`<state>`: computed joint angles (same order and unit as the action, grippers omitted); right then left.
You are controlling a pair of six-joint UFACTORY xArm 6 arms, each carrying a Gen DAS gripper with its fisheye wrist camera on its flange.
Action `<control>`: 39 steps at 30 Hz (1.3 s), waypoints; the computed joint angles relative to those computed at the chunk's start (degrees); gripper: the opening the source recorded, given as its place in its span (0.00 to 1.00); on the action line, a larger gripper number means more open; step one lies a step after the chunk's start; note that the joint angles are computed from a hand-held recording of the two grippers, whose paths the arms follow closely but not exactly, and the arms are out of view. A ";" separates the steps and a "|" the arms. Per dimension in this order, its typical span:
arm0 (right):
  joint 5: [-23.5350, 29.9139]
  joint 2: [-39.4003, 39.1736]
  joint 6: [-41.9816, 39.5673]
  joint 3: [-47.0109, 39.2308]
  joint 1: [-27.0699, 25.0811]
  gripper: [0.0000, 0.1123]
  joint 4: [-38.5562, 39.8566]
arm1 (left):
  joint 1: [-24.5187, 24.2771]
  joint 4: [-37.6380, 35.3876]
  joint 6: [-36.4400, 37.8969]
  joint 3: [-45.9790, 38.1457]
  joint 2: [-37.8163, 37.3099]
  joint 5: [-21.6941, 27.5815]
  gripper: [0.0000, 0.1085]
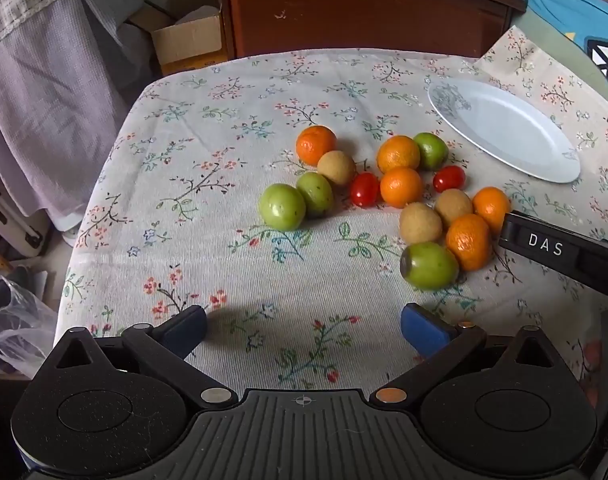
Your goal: Organize fruits
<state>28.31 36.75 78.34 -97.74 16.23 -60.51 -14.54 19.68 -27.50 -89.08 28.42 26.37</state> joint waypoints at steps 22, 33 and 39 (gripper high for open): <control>-0.49 -8.49 -39.65 9.39 -0.33 0.91 35.02 | -1.32 -3.86 0.88 1.12 -3.44 8.57 0.95; 4.70 -9.57 -48.88 8.58 0.54 0.91 43.02 | -1.45 -6.30 2.59 -2.78 -1.75 13.36 0.95; 6.93 -9.50 -47.97 7.72 0.76 0.91 43.35 | -1.32 -7.85 4.49 -4.83 -0.75 15.46 0.95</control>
